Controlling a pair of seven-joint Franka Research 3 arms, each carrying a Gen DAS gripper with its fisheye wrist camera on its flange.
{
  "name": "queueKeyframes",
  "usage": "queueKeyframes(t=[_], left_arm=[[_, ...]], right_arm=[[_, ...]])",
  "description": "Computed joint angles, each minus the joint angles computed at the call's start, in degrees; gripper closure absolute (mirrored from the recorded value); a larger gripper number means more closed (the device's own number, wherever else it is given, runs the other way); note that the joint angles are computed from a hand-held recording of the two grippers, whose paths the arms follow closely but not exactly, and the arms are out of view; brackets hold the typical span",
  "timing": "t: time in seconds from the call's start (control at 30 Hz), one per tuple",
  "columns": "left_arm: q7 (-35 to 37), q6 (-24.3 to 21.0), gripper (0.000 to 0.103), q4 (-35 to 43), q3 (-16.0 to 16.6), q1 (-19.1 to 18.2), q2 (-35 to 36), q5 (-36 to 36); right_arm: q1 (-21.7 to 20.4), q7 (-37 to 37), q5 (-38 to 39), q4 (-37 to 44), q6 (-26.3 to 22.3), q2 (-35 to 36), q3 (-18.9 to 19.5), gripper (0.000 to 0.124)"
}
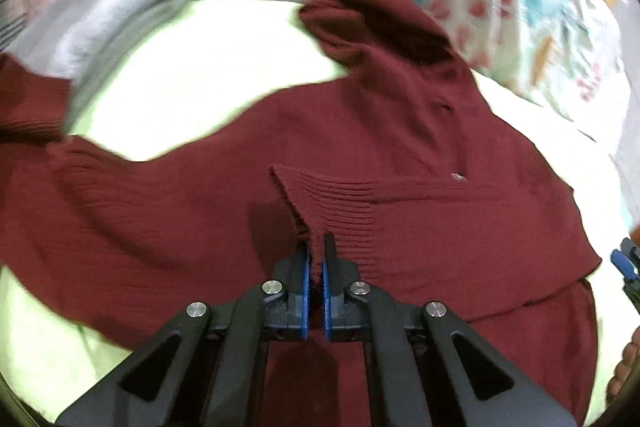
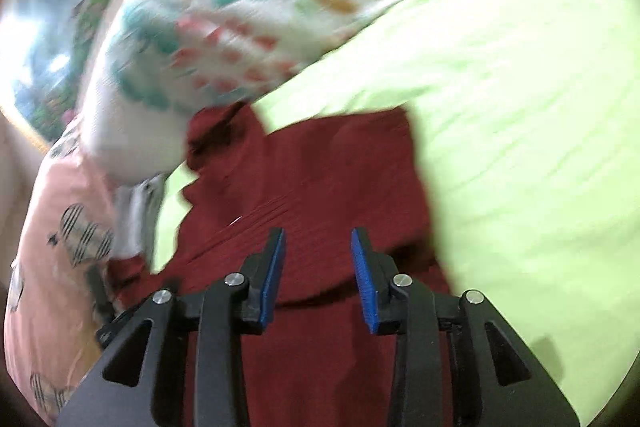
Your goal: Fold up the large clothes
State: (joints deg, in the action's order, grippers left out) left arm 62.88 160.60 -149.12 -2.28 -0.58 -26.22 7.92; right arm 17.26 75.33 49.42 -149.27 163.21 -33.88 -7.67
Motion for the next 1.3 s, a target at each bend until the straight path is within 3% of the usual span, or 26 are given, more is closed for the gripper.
queueKeyframes(t=[0.1,0.23,0.37,0.47,0.6,0.7,0.73,0.83,0.9,1.0,1.07,1.13,1.23,1.3], left_arm=[[1.3,-0.8,0.100,-0.3,2.2,-0.1,0.5,-1.6],[0.6,-0.2,0.100,-0.8,0.3,1.4,0.3,-0.3],[0.7,-0.1,0.100,-1.4,1.3,1.0,-0.4,-1.3],[-0.2,-0.5,0.100,-1.7,1.1,2.2,-0.9,-1.0],[-0.7,-1.2,0.100,-1.3,-0.2,2.9,-0.4,0.6],[-1.7,-2.0,0.099,-1.2,-1.2,3.4,-0.3,2.4],[-1.3,-2.2,0.097,-1.6,-0.6,2.9,-0.8,2.1],[-1.6,-3.9,0.085,-3.1,-0.6,3.4,-4.0,2.8],[-3.0,-5.8,0.081,-4.1,-1.8,5.1,-6.6,4.8],[-4.9,-8.4,0.062,-6.0,-2.9,8.4,-11.6,9.0],[-5.9,-10.1,0.046,-6.2,-3.2,10.5,-13.7,11.6],[-7.2,-11.6,0.042,-6.0,-3.5,13.4,-15.7,14.6],[-9.0,-12.5,0.027,-4.7,-3.6,17.6,-16.9,19.5],[-9.9,-12.8,0.026,-2.7,-3.6,20.5,-16.0,23.1]], right_arm=[[-3.2,1.4,-2.6,3.0,-0.5,4.4,-0.4,0.066],[-3.9,0.2,-3.7,8.4,-3.4,11.7,-0.8,0.066],[-6.4,0.2,-5.9,13.8,-8.2,19.2,1.0,0.066],[-7.3,-2.0,-8.2,14.6,-7.0,20.3,3.3,0.116],[-10.3,4.5,-16.7,14.1,-4.8,20.2,6.5,0.116],[-11.8,11.2,-21.2,13.1,-5.3,19.4,7.4,0.099],[-11.4,12.0,-20.9,11.5,-3.6,17.8,7.4,0.098],[-6.6,7.0,-16.4,6.7,-0.1,12.2,5.2,0.095],[-3.5,4.1,-13.4,4.7,0.0,9.5,4.0,0.083],[0.2,1.3,-10.1,1.6,-1.0,5.6,3.5,0.079],[1.9,0.6,-8.3,0.3,-1.5,4.2,3.6,0.077],[3.1,0.6,-7.1,-0.5,-2.2,3.3,4.0,0.072],[3.7,0.8,-7.4,-1.4,-3.6,2.6,5.4,0.069],[3.8,1.5,-7.9,-1.7,-4.3,2.4,6.1,0.068]])
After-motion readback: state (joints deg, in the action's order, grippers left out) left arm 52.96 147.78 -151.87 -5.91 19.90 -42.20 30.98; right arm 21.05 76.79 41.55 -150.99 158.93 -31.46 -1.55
